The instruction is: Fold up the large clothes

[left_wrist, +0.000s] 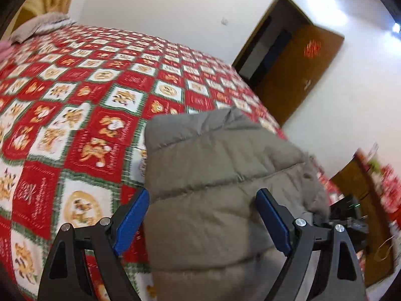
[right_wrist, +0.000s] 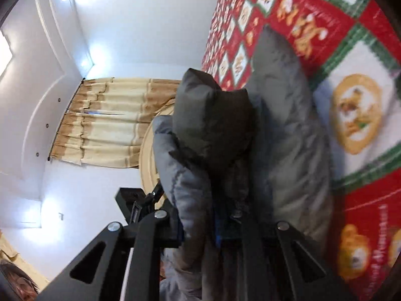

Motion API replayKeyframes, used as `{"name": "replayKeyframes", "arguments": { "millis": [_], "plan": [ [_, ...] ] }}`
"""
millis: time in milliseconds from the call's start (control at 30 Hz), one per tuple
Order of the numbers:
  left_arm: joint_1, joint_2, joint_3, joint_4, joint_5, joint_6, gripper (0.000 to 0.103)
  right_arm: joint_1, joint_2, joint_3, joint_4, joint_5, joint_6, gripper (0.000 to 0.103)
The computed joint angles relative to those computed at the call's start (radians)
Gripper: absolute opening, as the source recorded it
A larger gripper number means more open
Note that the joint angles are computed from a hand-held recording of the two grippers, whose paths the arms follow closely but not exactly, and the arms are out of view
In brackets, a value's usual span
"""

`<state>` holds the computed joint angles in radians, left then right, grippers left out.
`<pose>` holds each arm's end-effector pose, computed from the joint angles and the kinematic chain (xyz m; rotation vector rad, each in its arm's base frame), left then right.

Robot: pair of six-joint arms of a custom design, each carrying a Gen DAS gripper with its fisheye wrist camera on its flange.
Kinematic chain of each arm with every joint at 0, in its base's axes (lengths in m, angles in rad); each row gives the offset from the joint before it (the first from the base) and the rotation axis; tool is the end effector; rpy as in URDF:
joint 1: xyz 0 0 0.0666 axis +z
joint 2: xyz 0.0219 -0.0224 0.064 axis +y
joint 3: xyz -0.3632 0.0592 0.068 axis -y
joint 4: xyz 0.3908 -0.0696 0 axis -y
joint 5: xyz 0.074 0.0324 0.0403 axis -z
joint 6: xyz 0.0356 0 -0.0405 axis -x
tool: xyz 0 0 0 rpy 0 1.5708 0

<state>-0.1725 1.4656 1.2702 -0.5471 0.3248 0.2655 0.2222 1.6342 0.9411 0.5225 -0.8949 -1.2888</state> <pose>0.5043 -0.0998 0.3501 0.0594 2.3393 -0.5962 0.4897 0.1387 0.2225 0.3095 2.0604 1.7905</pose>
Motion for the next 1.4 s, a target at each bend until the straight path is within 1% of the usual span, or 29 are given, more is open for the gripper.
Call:
{"name": "replayKeyframes", "arguments": {
  "millis": [33,67,167,233,267,333,400,433,533,600,667,733,800,867,967,1000,1067,1100,1133,1167,1200,1233,1267,1300,1333,1400],
  "plan": [
    [-0.016,0.016,0.018,-0.021,-0.038,-0.015,0.087,-0.004,-0.005,0.004,-0.043,0.008,0.034,0.020],
    [-0.029,0.030,0.040,-0.045,-0.076,-0.028,0.087,-0.008,-0.014,0.013,-0.122,0.024,0.094,0.020],
    [-0.066,0.024,0.046,-0.080,-0.163,-0.052,0.087,-0.015,-0.037,0.033,-0.296,0.064,0.233,0.020],
    [-0.086,0.043,0.053,-0.085,-0.227,-0.085,0.087,-0.010,-0.043,0.049,-0.371,0.092,0.290,0.020],
    [-0.099,0.046,0.053,-0.086,-0.264,-0.105,0.087,-0.005,-0.045,0.063,-0.423,0.114,0.331,0.020],
    [-0.103,0.086,0.073,-0.073,-0.296,-0.132,0.087,0.011,-0.051,0.092,-0.521,0.169,0.415,0.019],
    [-0.110,0.097,0.072,-0.066,-0.316,-0.144,0.087,0.029,-0.054,0.115,-0.601,0.227,0.486,0.018],
    [-0.112,0.100,0.070,-0.065,-0.322,-0.147,0.087,0.039,-0.058,0.132,-0.656,0.268,0.537,0.018],
    [-0.113,0.110,0.072,-0.068,-0.323,-0.147,0.087,0.068,-0.059,0.177,-0.762,0.365,0.637,0.018],
    [-0.112,0.121,0.076,-0.069,-0.314,-0.142,0.087,0.078,-0.056,0.193,-0.793,0.408,0.671,0.018],
    [-0.113,0.129,0.075,-0.063,-0.313,-0.134,0.089,0.085,-0.051,0.202,-0.802,0.434,0.679,0.018],
    [-0.114,0.146,0.070,-0.042,-0.310,-0.128,0.090,0.085,-0.047,0.195,-0.777,0.439,0.667,0.018],
    [-0.116,0.163,0.077,-0.042,-0.312,-0.122,0.092,0.075,-0.054,0.168,-0.743,0.423,0.641,0.018],
    [-0.121,0.169,0.070,-0.024,-0.317,-0.135,0.092,0.069,-0.056,0.158,-0.734,0.414,0.631,0.018],
    [-0.130,0.169,0.058,-0.008,-0.327,-0.158,0.092,0.070,-0.076,0.154,-0.772,0.428,0.659,0.020],
    [-0.133,0.170,0.058,-0.010,-0.331,-0.170,0.092,0.074,-0.081,0.165,-0.796,0.438,0.666,0.021],
    [-0.137,0.164,0.049,0.001,-0.336,-0.180,0.092,0.078,-0.101,0.182,-0.861,0.467,0.689,0.029],
    [-0.138,0.161,0.045,0.006,-0.340,-0.180,0.092,0.062,-0.124,0.167,-0.884,0.477,0.719,0.033],
    [-0.141,0.157,0.038,0.014,-0.347,-0.181,0.092,0.070,-0.149,0.181,-0.933,0.542,0.756,0.041],
    [-0.144,0.154,0.034,0.020,-0.356,-0.181,0.092,0.086,-0.152,0.217,-0.971,0.601,0.782,0.047],
    [-0.145,0.153,0.033,0.022,-0.361,-0.183,0.092,0.095,-0.167,0.231,-1.001,0.657,0.823,0.050],
    [-0.147,0.153,0.033,0.023,-0.367,-0.185,0.092,0.105,-0.174,0.252,-1.032,0.713,0.860,0.066],
    [-0.149,0.153,0.033,0.024,-0.371,-0.186,0.092,0.115,-0.173,0.282,-1.065,0.775,0.887,0.083],
    [-0.150,0.152,0.032,0.026,-0.374,-0.186,0.092,0.120,-0.166,0.305,-1.075,0.818,0.905,0.088],
    [-0.152,0.151,0.031,0.028,-0.379,-0.187,0.092,0.126,-0.153,0.331,-1.079,0.839,0.924,0.091],
    [-0.156,0.149,0.029,0.032,-0.391,-0.191,0.092,0.135,-0.087,0.419,-1.134,0.818,0.972,0.091]
  ]
}}
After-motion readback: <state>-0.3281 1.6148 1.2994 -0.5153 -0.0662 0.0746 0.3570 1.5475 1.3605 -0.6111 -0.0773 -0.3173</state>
